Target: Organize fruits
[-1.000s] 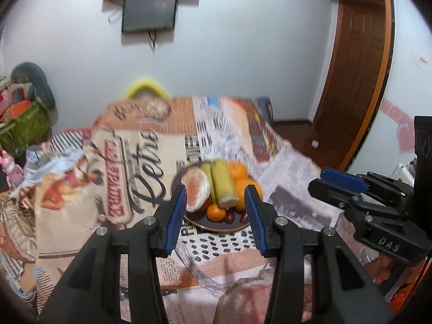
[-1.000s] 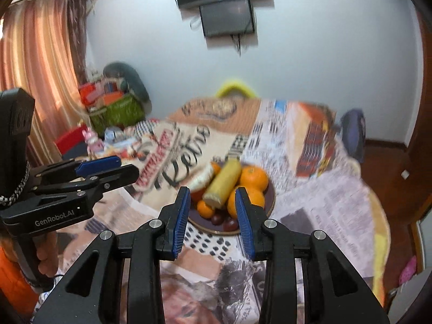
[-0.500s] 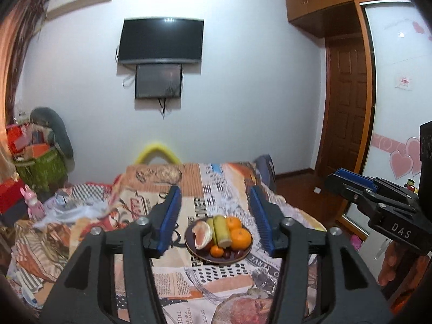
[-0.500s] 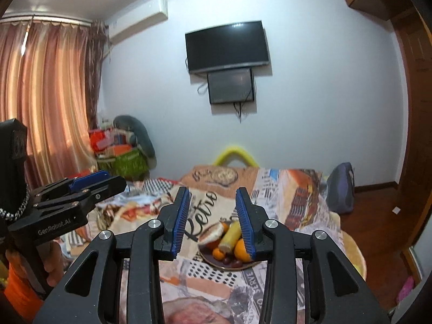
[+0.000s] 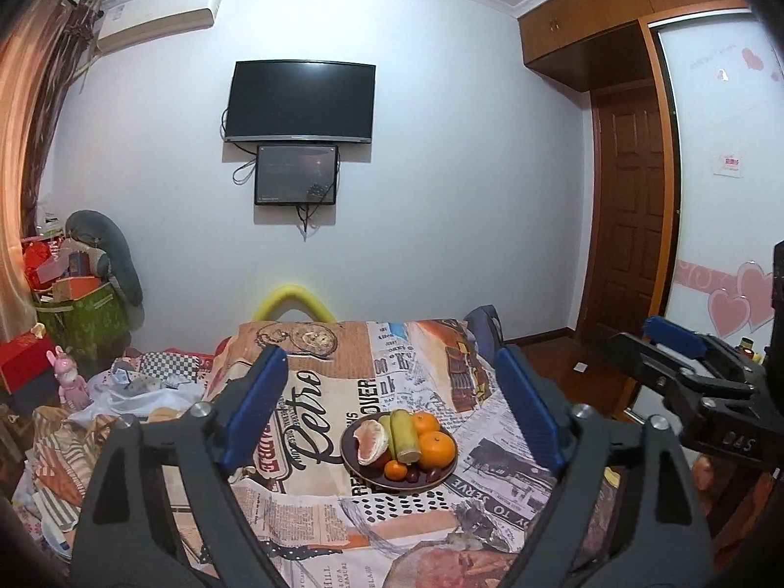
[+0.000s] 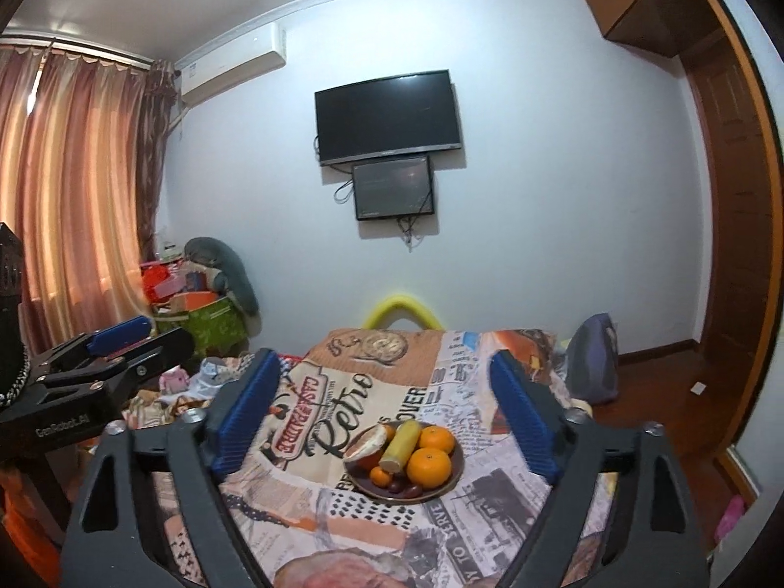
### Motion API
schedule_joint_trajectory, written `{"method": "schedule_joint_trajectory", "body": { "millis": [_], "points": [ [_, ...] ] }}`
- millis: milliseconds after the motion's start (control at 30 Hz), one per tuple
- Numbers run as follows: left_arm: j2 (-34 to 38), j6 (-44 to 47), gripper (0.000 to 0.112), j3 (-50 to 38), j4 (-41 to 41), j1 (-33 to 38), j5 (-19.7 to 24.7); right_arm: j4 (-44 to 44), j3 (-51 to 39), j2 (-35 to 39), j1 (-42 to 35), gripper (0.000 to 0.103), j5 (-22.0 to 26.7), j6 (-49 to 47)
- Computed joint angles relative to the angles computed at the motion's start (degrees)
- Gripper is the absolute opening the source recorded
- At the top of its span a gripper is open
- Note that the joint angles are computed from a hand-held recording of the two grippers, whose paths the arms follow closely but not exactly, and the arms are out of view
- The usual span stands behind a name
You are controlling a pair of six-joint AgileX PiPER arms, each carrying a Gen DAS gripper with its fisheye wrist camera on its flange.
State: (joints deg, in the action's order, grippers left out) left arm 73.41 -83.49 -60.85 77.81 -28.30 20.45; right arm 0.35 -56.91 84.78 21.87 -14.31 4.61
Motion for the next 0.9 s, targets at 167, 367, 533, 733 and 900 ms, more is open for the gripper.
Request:
{"method": "schedule_joint_trajectory", "body": {
  "millis": [167,367,533,733,900],
  "points": [
    [-0.4,-1.0,0.094,0.6,1.0,-0.6,0.6,8.4,1.8,-1.2,0.5,0.102,-2.5,-7.8],
    [-0.5,-3.4,0.100,1.0,2.8,-0.9,1.2,13.8,1.8,-1.4,1.2,0.103,-2.7,-13.6],
    [0.0,-3.1,0.102,0.6,2.7,-1.1,1.7,16.4,1.9,-1.4,1.8,0.103,-2.7,-16.5],
    [0.2,-3.5,0.103,0.7,3.1,-1.4,2.1,17.9,2.1,-1.7,2.3,0.103,-2.6,-18.7],
    [0.4,-3.0,0.103,0.4,2.6,-1.4,2.0,18.7,2.2,-1.8,2.5,0.103,-2.7,-19.5]
  ]
}}
